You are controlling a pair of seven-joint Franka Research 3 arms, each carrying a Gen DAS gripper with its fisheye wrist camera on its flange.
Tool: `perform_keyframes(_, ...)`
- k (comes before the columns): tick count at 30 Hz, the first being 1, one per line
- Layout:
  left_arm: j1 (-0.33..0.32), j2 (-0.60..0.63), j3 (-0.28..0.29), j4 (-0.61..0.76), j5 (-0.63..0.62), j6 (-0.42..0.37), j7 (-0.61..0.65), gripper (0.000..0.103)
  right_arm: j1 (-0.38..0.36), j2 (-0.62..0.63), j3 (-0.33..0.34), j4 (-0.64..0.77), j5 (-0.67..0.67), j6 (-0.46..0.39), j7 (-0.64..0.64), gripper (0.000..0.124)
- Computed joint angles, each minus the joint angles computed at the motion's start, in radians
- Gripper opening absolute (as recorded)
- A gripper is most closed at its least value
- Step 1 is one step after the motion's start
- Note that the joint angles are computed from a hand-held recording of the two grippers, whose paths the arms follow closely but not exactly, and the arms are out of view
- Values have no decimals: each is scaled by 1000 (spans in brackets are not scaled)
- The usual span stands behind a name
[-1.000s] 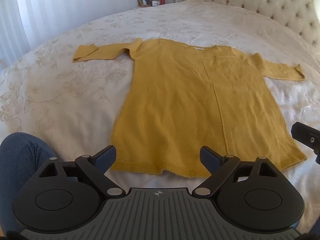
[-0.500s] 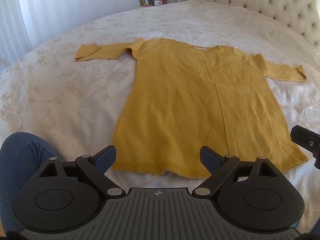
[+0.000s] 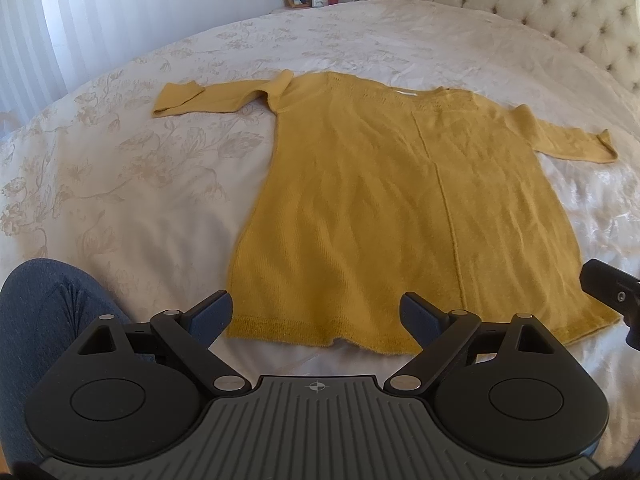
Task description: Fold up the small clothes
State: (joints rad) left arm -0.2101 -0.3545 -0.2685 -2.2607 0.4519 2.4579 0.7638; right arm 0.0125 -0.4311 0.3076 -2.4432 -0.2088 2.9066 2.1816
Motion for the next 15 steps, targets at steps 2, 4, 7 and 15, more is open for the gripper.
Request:
perform_keyframes(2,-1,3,0,2,-1,-2,1,91,0,3,1,2,-1,-3,2,102)
perform_keyframes(4,-2,2,1,1,-2,-1,3,91,3,5,0,3,-2,-7,1,102)
perform_keyframes(7,-4,2,4,-2,-7,1,11,91,6,8,-1,6,-5,-16,4,102)
perform_keyframes(15,-1,7,1,1,-2,-8,10,91,15,18,-6,14,-20,-34,10,102)
